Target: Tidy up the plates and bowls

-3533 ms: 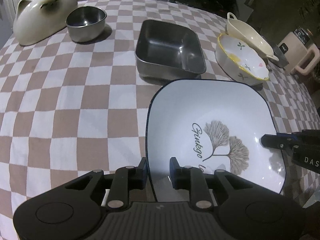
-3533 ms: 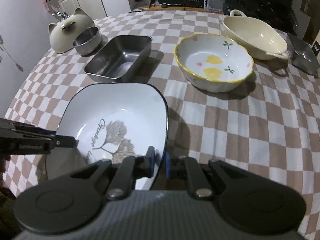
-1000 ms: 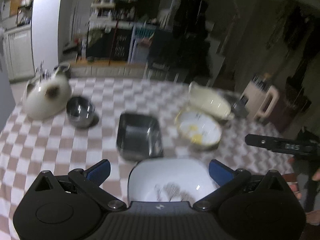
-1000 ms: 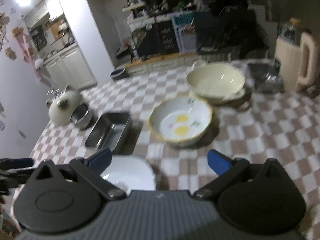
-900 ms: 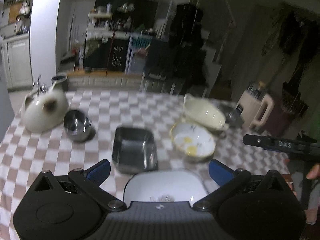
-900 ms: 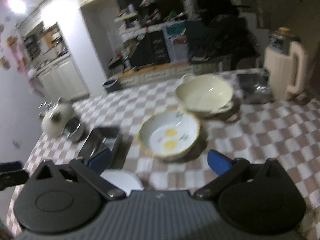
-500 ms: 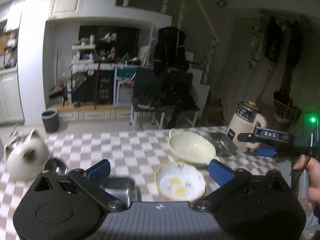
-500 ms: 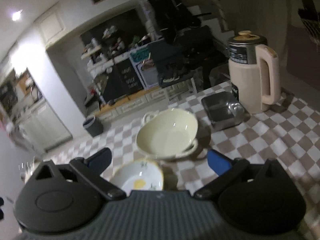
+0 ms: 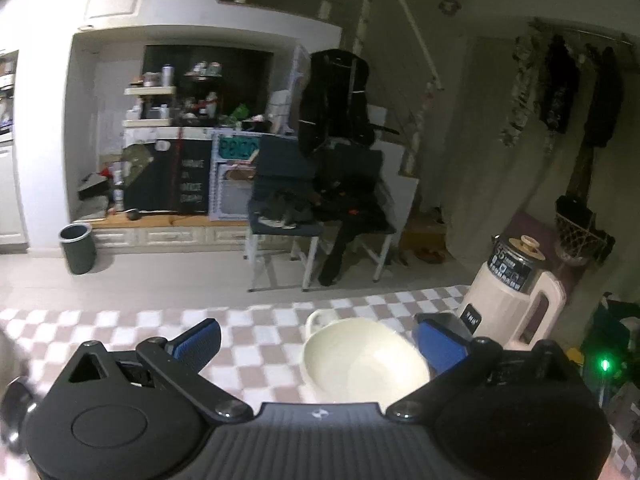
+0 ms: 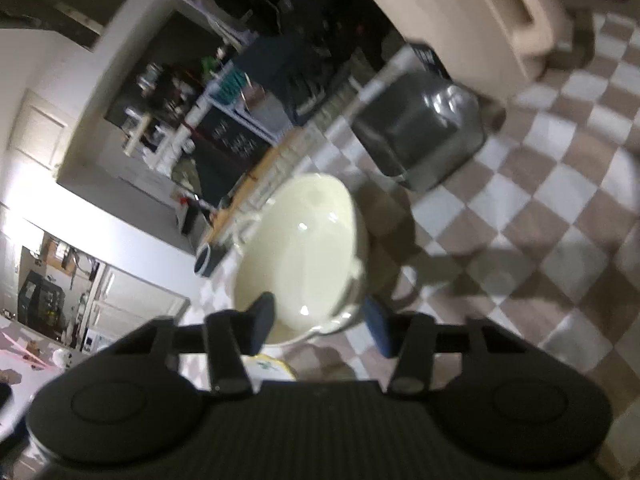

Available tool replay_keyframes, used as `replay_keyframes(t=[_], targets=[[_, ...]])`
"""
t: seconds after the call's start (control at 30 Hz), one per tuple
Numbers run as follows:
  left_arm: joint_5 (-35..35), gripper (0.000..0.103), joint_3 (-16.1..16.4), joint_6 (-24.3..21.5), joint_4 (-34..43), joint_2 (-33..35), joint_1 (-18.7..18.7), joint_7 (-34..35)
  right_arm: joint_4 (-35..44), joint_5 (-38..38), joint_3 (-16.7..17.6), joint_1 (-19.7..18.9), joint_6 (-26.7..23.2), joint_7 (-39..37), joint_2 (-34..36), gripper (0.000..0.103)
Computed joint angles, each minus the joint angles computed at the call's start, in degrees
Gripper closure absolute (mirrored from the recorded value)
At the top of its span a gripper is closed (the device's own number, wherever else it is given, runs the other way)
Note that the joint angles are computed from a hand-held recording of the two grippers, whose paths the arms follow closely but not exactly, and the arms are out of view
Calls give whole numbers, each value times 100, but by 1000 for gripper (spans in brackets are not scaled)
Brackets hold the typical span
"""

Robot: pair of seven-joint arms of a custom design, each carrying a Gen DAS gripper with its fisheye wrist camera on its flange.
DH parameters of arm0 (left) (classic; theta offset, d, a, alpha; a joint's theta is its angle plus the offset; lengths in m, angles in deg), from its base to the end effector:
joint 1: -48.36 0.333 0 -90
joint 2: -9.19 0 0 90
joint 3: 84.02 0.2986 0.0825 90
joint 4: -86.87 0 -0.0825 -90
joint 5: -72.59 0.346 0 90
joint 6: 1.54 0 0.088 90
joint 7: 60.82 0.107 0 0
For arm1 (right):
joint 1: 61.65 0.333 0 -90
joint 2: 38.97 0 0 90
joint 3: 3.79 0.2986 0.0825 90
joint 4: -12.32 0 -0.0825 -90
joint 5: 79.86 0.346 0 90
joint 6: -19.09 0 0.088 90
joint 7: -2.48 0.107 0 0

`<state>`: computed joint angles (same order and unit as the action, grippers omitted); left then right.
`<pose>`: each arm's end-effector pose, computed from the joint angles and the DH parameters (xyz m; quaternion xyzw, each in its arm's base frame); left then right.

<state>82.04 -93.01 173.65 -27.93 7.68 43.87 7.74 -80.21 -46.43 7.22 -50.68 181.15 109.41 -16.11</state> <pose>0.5418 -0.1443 0.5987 -0.6003 0.6122 -0.4311 0.2811 0.6425 0.2060 0.4872 -0.4814 0.7607 0.0366 0.4339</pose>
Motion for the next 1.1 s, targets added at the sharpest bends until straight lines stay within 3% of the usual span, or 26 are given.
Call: replay_keyframes(t=[0.13,0.2,0.27,0.4,0.53,0.73,0.9,1.1], targets=[[-777,0,-135,-94,770,858,-3,966,140,135,102,-119,-201,-107,168,73],[-1043,0,-235,-235,1169,1279,65,1386,196,236,119,-142,-308,-95,241,87],[-1111,0,-209,-326,1509,1646,71,1539,192,402,188,-193,-250,-234,272,87],[-1287,0,-215,-565,2196,2278,121,1672,318,21,-5,-46,-346,-308,290,87],[-868,0,246,-1176,3094,2899,-199,1283,732,-843,-488,270,-230,212,595,88],[-228,0,575,-2632,4838,3926,-430,947,1339,-1365,-540,207,-168,614,1081,91],[273,0,796,-3331,6069,4659,-623,708,1707,-1792,-607,274,-274,830,1328,91],[744,0,978,-4146,7467,5468,-786,743,1525,-1901,-542,205,-235,829,1207,91]])
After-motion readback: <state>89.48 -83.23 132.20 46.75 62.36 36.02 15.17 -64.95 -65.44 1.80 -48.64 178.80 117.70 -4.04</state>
